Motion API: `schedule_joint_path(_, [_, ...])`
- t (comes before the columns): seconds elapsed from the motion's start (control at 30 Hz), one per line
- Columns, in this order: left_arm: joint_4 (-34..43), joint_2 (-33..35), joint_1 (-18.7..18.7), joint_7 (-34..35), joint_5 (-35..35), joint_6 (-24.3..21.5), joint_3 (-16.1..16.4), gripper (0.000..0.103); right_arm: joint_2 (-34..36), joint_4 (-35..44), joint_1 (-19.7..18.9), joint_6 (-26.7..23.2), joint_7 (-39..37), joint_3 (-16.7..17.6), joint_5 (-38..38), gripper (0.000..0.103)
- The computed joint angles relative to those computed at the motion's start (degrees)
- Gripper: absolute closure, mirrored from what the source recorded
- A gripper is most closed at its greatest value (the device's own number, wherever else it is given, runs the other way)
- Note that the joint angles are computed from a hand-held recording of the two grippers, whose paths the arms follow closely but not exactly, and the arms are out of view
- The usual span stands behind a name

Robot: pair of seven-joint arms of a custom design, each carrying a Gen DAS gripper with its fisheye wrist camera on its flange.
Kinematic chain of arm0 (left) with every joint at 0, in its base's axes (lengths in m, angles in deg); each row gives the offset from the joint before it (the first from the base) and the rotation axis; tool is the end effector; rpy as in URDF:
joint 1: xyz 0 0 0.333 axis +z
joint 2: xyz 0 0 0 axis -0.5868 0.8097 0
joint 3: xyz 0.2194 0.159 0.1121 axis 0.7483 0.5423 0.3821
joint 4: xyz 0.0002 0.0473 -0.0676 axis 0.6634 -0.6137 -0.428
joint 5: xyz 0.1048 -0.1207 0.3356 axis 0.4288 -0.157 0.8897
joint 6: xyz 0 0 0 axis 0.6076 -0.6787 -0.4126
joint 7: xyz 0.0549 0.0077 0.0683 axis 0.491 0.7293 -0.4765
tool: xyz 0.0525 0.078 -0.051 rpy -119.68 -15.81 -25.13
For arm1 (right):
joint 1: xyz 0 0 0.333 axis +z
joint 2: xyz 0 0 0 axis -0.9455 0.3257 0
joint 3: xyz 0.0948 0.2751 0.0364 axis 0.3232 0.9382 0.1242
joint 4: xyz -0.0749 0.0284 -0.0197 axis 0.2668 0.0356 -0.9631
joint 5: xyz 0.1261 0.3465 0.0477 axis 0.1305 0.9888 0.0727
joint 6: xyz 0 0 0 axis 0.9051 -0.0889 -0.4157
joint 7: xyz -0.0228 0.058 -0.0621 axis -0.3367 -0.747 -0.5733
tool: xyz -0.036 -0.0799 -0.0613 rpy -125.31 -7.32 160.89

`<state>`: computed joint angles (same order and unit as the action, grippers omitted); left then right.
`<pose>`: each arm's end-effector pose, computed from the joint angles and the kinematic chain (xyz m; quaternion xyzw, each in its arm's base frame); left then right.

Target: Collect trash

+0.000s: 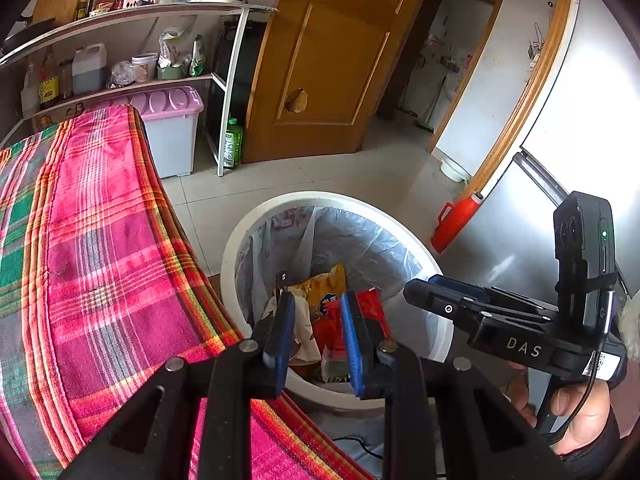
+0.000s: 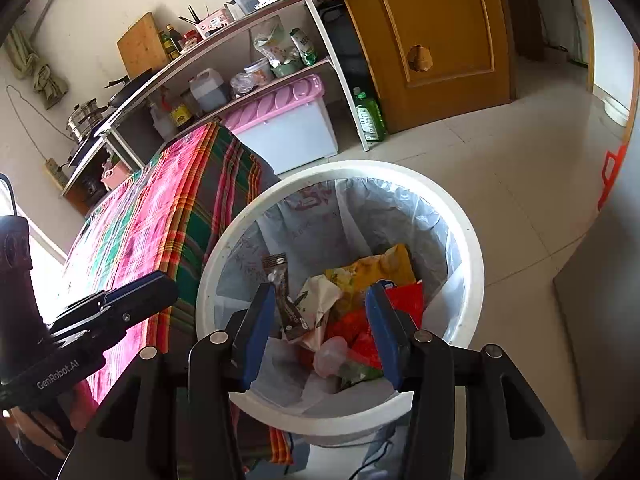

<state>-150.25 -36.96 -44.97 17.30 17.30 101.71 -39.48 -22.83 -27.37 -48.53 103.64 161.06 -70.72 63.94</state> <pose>0.6562 -0.2397 0.3943 -0.6505 0.6444 -0.3726 0.1507 0.7278 0.3366 0.4050 -0.7352 0.5754 -0.0486 0.3551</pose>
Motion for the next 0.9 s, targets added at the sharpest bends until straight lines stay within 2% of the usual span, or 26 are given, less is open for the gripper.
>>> schedule_joint_path(0.1, [-2.44,-1.83,-0.82,-1.45,0.7,1.73,1.25,0.078,-4.34,-7.07,0.13,3.78,-0.76,0.14,0.57,0.055])
schedule_joint_path(0.2, [-5.14,-3.9,-1.61,-3.26,1.77,3.42,2.61,0.078,-6.88,-10.93,0.43,6.12,-1.23,0.16,0.78,0.055])
schedule_joint_path(0.53, [-14.93,-11.47,-8.48,-14.37,10.18,8.27,12.48,0.074,-16.28,-25.58,2.48,15.52,-3.8,0.47,0.61,0.055])
schedule_joint_path(0.73, [-19.53,-15.33,-20.38,-29.19,23.13,10.06,27.07,0.069,-21.12,-33.61,4.75,20.61,-4.01,-0.7,-1.64,0.055])
schedule_joint_path(0.9, [-21.68,-17.52,-28.3,-42.37,36.49,9.84,36.6,0.064,-24.94,-40.26,6.37,24.77,-3.21,-1.92,-3.8,0.055])
